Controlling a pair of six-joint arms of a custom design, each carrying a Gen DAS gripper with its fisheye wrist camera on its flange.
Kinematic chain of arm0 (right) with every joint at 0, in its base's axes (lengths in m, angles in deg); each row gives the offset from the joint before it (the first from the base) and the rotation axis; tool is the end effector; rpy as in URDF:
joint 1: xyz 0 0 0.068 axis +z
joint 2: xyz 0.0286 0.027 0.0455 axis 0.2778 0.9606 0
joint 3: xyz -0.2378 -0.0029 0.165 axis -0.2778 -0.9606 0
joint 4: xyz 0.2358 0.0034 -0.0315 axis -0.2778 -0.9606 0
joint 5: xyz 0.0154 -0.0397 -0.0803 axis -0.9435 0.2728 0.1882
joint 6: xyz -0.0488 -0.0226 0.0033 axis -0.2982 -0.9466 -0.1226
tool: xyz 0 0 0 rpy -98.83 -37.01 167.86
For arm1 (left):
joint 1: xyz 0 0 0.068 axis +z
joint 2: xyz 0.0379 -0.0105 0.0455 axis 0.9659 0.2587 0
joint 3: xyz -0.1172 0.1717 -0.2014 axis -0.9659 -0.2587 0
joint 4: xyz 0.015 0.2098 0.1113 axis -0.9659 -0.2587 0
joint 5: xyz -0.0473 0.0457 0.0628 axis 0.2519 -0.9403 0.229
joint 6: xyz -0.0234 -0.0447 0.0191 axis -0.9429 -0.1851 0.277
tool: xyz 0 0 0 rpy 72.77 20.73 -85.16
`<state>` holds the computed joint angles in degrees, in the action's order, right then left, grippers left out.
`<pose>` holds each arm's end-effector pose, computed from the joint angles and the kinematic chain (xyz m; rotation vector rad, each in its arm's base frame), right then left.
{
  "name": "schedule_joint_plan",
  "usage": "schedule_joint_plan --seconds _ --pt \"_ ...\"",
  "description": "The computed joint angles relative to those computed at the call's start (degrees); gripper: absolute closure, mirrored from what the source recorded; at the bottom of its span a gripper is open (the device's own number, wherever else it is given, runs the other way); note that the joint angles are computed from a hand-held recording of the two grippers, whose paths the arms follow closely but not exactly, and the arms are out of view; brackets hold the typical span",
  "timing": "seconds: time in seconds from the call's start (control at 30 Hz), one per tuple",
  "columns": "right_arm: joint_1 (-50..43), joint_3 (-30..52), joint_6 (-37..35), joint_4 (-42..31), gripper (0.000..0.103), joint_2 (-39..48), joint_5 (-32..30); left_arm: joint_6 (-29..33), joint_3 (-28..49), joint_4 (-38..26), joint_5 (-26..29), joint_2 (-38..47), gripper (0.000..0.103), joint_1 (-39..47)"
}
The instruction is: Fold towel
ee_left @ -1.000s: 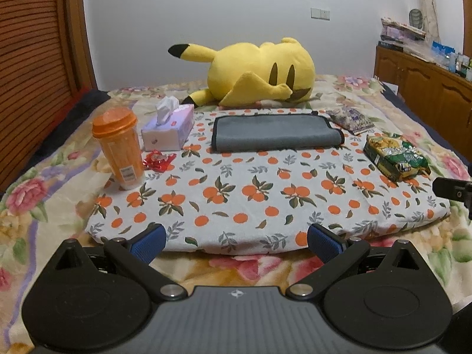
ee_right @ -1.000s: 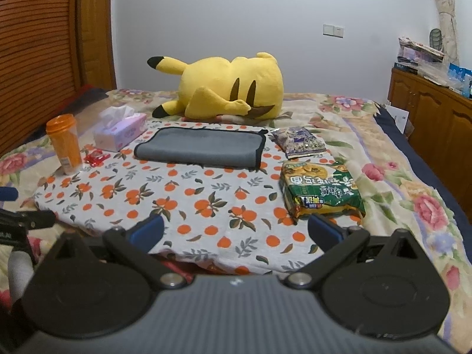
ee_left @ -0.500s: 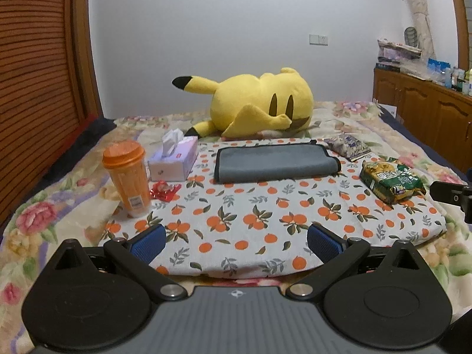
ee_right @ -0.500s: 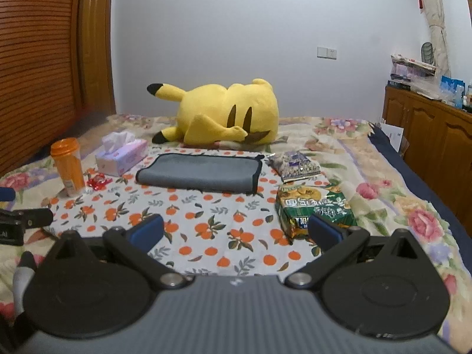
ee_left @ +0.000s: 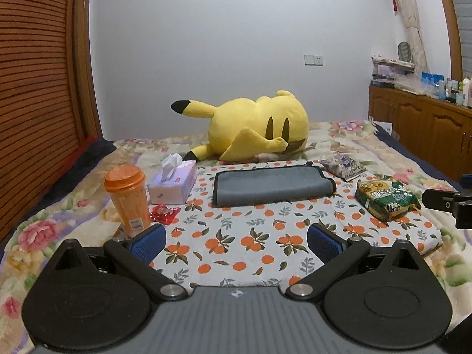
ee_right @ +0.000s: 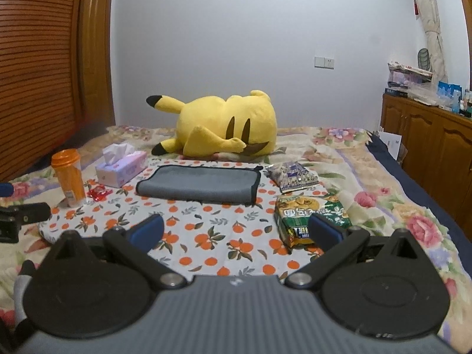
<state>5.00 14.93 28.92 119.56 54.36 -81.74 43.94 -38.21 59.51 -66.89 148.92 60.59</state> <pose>0.2727 -0.0544 0.1883 0.2423 1.9189 -0.1188 0.3545 -0.0954 0.2070 0.4697 1.9418 -0.1806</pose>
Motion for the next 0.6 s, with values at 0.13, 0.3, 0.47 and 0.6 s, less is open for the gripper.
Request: schedule_joint_plan --seconds 0.13,0.3,0.47,0.6 --pt "-0.21 -0.88 0.31 1.8 0.0 -0.23 0.15 -0.48 -0.41 1.31 0.43 -0.17 0.0 0.29" --pt "-0.56 -2.12 0.69 4.62 0.0 -0.53 -0.01 -0.93 -1.17 3.37 0.93 -0.44 0.0 0.62" --pt "-0.51 -3.47 0.81 7.72 0.0 -0.73 0.17 -1.35 -1.57 4.52 1.54 -0.71 0.0 1.0" --pt "-0.56 -3.97 1.02 9.35 0.0 -0.63 0.45 -1.55 -1.87 5.45 1.5 -0.69 0.0 1.03"
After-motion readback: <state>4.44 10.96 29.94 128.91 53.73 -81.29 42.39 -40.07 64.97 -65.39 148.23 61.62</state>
